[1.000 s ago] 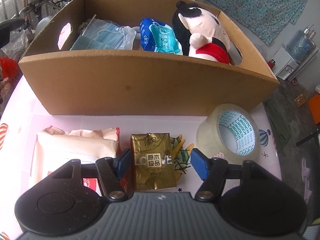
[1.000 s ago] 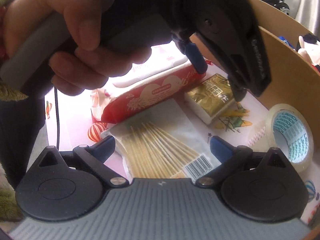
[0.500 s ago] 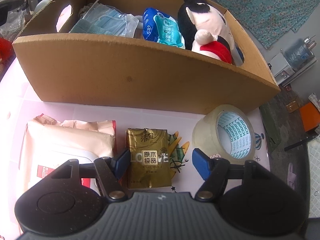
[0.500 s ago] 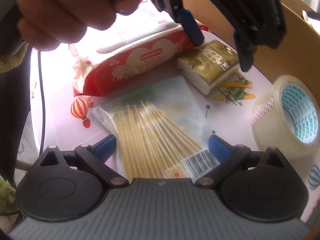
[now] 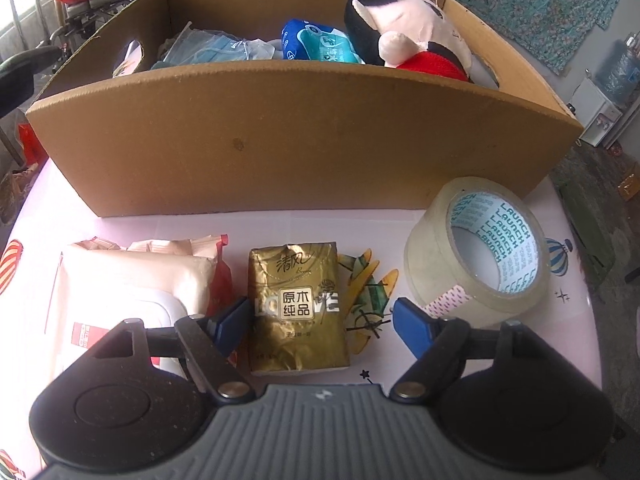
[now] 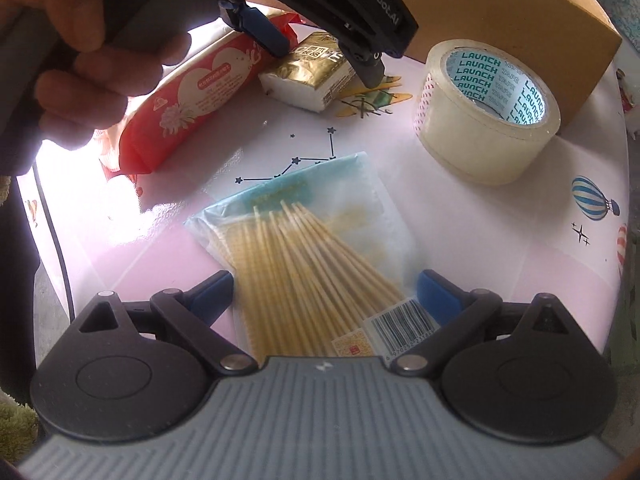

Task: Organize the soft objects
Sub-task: 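Close the left gripper on the gold tissue pack while the right grasps the cotton-swab bag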

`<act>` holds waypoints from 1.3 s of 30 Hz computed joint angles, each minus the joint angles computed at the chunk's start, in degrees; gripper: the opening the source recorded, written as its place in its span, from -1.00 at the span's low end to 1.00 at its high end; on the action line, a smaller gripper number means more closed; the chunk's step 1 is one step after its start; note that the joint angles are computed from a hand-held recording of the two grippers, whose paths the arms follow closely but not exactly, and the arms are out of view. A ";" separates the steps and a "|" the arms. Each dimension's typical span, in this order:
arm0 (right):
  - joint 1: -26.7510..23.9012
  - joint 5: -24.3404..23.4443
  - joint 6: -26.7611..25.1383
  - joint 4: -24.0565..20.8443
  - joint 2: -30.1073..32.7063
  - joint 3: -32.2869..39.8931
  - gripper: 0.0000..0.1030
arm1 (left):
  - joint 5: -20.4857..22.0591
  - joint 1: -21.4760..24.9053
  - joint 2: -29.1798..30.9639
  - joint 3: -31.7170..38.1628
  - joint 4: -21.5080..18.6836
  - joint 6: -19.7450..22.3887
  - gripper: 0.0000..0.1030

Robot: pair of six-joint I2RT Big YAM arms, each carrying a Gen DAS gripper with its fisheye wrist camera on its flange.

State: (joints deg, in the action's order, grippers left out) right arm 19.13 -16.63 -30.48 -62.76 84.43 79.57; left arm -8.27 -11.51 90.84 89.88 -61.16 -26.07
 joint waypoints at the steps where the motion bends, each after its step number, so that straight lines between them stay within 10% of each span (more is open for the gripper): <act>1: -0.22 -0.61 -0.50 0.62 -0.34 -0.42 0.92 | -0.71 -0.13 0.29 0.20 -0.07 -0.17 0.33; 3: -0.23 -1.22 -1.45 1.48 -1.46 -0.99 0.90 | -2.70 -0.44 0.63 0.44 -0.38 -0.07 0.01; 10: -1.73 -2.91 -3.63 0.20 -0.62 1.33 0.97 | 2.14 0.88 -1.48 -1.59 0.51 -0.08 0.00; 14: -2.51 -4.25 -5.08 -2.69 1.27 3.20 0.97 | 4.59 1.00 -1.58 -1.74 1.18 0.48 0.39; 29: -0.74 -1.25 -6.62 -4.82 1.77 3.91 0.98 | -3.46 -2.35 1.63 0.05 -1.75 5.04 0.02; 39: -0.21 1.78 -3.86 -3.53 -4.48 0.22 -0.33 | -1.82 -4.03 -2.16 -4.40 0.43 1.68 -0.02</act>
